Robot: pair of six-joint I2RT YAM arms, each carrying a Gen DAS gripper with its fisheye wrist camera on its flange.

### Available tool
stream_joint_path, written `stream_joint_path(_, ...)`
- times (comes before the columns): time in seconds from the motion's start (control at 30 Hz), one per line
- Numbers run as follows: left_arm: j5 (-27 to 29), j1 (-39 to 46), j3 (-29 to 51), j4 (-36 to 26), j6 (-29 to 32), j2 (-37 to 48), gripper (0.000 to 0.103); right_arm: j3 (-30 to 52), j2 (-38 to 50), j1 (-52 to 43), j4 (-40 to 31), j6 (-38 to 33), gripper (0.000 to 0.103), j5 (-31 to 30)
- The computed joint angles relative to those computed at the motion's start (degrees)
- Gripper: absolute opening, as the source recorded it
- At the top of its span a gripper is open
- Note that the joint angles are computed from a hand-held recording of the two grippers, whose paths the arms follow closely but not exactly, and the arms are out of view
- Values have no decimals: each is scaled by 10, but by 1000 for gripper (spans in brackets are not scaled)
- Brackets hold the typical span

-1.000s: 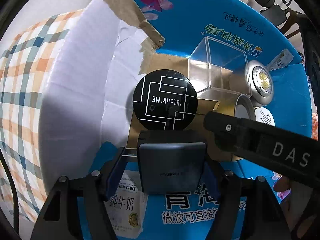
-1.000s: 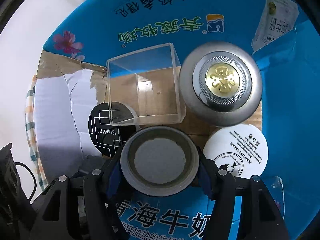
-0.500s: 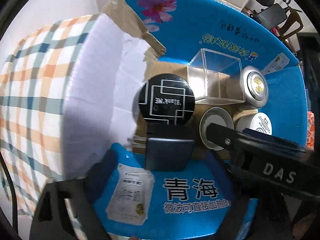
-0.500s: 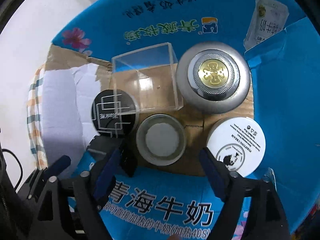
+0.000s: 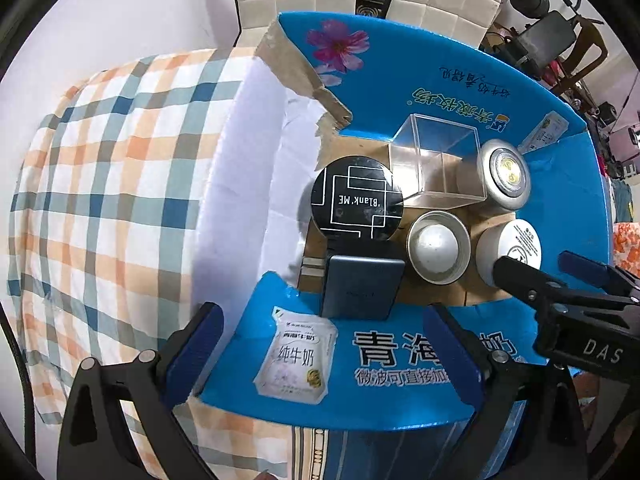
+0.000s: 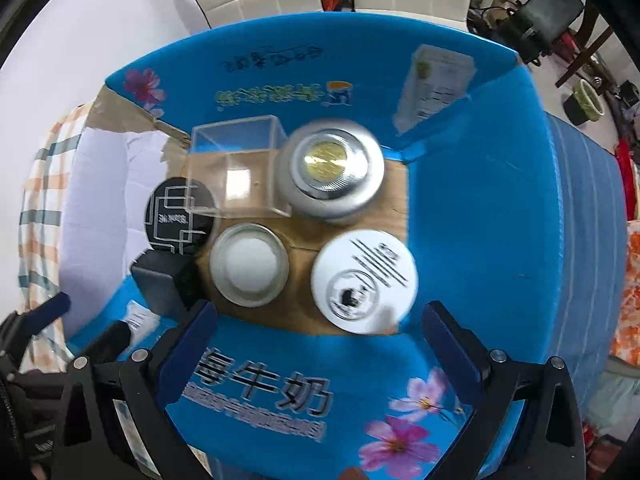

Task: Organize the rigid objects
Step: 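Lower the charger into the box with the left tool while the right tool releases the lid there, then move both tools from the box to the earbud case and slim can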

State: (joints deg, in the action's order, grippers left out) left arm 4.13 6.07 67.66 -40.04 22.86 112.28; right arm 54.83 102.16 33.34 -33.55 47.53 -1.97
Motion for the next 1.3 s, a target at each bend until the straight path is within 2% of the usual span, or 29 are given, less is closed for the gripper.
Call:
stream_joint_path(0.2, -3, 6, -22, 6, 9, -33, 102, -30, -57, 26, -24, 6, 103, 31)
stream_joint_path(0.37, -3, 3, -53, 7, 21, -93, 102, -35, -140, 79, -77, 51, 103, 83)
stream_joint_path(0.57, 23, 13, -67, -33, 28, -197, 102, -20, -246, 153, -171, 124, 103, 145)
stream_joint_path(0.77, 54, 31, -51, -98, 32, -290, 102, 38, -310, 232, -296, 192, 103, 215)
stream_joint_path(0.93, 69, 51, -51, -141, 41, -356, 102, 86, -346, 293, -382, 246, 103, 244)
stream_joint_path(1.17, 75, 53, -63, -194, 52, -434, 102, 110, -394, 375, -458, 332, 103, 268)
stream_joint_path(1.27, 76, 40, -76, -210, 49, -466, 102, 89, -430, 423, -506, 407, 103, 274)
stream_joint_path(1.3, 74, 31, -82, -213, 44, -477, 102, 69, -457, 451, -528, 454, 103, 271)
